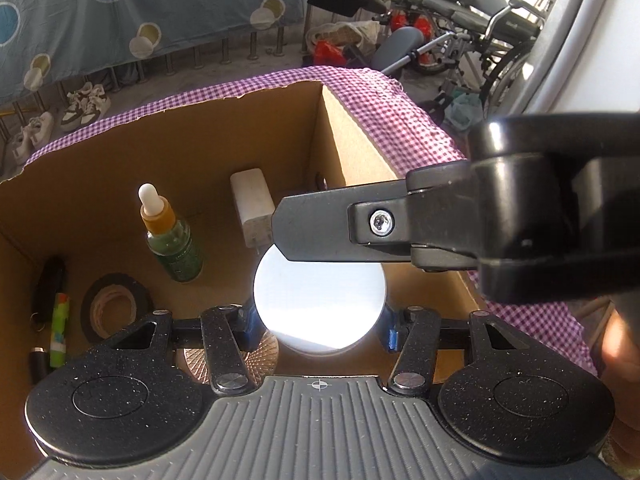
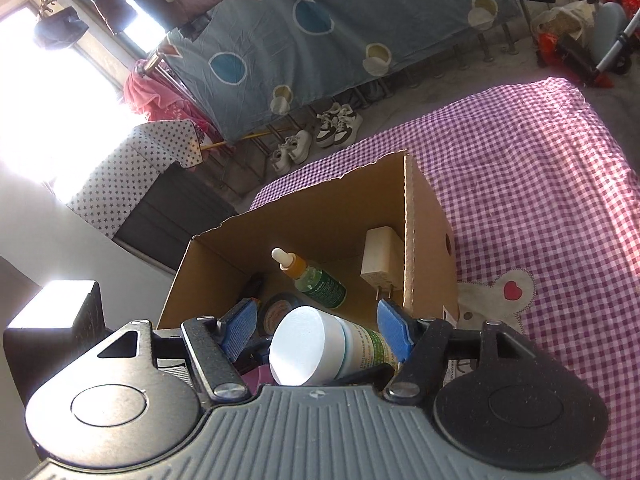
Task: Organize rigid objects
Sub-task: 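Lift the supplement bottle into the box and release it upright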
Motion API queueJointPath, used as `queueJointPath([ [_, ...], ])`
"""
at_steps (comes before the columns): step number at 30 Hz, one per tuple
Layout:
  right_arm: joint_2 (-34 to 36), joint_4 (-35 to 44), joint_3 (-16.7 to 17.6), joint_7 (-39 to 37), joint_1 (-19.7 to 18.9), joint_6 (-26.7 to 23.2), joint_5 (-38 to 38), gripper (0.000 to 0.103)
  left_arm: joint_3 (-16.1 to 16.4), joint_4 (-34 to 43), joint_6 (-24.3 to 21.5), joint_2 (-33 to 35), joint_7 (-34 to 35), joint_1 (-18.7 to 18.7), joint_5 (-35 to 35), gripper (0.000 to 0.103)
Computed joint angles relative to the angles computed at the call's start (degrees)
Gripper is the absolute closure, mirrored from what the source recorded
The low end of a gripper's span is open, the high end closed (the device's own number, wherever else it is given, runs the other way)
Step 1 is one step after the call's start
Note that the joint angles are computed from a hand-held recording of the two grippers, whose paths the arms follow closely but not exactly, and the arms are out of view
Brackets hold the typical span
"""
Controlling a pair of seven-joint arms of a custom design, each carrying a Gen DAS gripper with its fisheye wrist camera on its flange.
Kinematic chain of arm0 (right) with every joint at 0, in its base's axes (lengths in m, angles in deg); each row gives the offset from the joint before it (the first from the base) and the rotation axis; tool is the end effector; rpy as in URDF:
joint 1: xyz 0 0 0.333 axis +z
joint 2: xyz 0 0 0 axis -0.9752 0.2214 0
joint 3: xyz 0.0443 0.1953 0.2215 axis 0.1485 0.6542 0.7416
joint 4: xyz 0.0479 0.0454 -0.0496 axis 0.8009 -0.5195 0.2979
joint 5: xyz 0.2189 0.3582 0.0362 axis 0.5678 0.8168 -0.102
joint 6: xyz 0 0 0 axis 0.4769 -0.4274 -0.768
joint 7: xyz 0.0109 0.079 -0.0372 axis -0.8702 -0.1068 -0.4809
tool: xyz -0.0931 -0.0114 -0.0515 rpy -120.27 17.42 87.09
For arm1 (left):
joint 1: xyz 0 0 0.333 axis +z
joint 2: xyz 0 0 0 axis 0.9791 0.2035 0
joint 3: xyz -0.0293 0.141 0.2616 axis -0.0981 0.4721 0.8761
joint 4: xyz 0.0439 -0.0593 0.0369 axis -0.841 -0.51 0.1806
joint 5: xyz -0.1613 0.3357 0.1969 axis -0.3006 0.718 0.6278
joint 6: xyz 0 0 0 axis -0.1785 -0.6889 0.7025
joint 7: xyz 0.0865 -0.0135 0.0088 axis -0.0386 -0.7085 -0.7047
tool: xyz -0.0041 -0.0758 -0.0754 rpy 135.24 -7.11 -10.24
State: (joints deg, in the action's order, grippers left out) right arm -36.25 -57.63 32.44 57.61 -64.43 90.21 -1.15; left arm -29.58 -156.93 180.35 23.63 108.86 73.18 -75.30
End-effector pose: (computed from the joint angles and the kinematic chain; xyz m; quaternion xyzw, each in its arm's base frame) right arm 0.6038 0.1873 0.4185 -0.6819 0.5814 0.0585 0.4401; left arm 0.5492 -0.1042 0.3979 -0.5946 0.7486 -0.2642 0.1271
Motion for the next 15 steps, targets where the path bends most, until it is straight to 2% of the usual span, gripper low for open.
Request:
queueJointPath([
  [2,0.0,0.0,0.0,-0.2,-0.1,0.1,0.8,0.034,-0.2,0.2,-0.1,0.4,-1.0,0.1,1.1,0.050],
  [5,-0.6,-0.6,-0.1,-0.9,-0.3,-0.1,2.6,0.034,-0.5,-0.5,2.1,0.0,-1.4,0.0,1.8,0.048],
  [7,-1.2,-1.2,-0.2,-1.6,-0.3,0.2,3.7,0.032,-0.5,-0.8,2.5,-0.4,-1.4,-0.2,2.0,0.042],
  [9,-2.0,-2.0,-0.4,-2.8,-0.2,0.7,5.7,0.031,-0.6,-1.5,3.2,-1.2,-1.3,-0.6,1.6,0.028],
  [15,-6.4,-6.7,-1.6,-8.2,1.0,4.1,16.3,0.030,0.1,-6.3,8.5,-5.9,0.3,-3.0,-2.3,0.018],
])
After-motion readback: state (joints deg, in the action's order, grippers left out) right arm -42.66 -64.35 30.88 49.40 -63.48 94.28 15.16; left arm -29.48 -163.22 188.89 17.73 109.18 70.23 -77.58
